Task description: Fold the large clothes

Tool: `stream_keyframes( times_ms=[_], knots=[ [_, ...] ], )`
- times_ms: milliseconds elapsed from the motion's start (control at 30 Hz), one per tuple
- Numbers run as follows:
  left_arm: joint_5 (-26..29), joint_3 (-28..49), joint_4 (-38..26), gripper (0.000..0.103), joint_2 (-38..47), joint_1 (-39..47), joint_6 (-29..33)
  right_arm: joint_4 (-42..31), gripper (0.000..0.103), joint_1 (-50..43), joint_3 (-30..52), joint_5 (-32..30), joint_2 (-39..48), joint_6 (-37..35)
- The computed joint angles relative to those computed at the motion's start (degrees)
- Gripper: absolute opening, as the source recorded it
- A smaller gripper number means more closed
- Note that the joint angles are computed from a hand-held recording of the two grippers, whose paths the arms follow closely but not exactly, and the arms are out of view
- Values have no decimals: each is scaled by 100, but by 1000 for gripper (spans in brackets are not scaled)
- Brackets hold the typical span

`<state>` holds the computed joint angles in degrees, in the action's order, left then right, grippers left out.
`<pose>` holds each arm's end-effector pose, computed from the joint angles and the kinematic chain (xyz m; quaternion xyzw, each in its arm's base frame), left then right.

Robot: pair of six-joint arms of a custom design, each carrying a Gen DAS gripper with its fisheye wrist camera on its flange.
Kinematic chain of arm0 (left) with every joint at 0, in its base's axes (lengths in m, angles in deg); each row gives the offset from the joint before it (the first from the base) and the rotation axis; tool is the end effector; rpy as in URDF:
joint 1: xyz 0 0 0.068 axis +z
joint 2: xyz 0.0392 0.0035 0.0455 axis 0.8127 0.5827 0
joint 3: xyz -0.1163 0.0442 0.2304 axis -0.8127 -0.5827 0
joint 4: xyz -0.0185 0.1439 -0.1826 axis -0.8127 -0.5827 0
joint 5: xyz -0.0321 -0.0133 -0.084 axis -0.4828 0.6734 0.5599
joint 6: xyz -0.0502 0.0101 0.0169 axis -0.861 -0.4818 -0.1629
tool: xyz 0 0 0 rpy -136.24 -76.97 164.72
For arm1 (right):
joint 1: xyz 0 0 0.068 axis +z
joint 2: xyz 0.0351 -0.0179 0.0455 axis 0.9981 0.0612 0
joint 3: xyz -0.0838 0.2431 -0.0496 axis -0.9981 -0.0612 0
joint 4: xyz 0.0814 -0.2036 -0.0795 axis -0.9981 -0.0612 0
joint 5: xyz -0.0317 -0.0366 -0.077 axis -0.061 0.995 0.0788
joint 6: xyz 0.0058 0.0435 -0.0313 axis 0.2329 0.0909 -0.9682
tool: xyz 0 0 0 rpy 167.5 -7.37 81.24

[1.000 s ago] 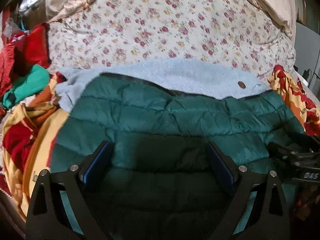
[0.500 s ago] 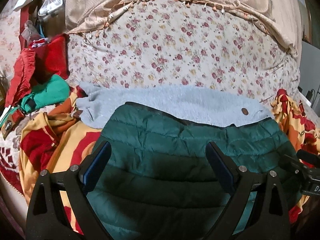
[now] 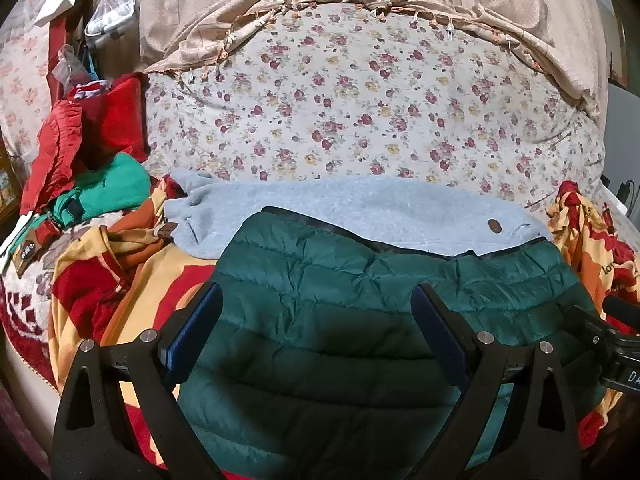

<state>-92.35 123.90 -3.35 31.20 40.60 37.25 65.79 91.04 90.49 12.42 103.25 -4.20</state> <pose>0.3210 -0.0698 0.1835 -0.0194 0.8810 0.0123 0.4725 0.2952 0.0244 0.1700 0.0252 0.9113 0.0568 0.4070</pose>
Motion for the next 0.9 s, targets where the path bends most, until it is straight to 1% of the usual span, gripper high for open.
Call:
stream_keyframes(
  times_ms=[133,900],
  knots=[
    [-22,17,-15,95,51,-8,27,35,103,33,4,118,84,9],
    [-108,23,37,95,130,-100,51,154,103,-45,7,73,284,1]
  ],
)
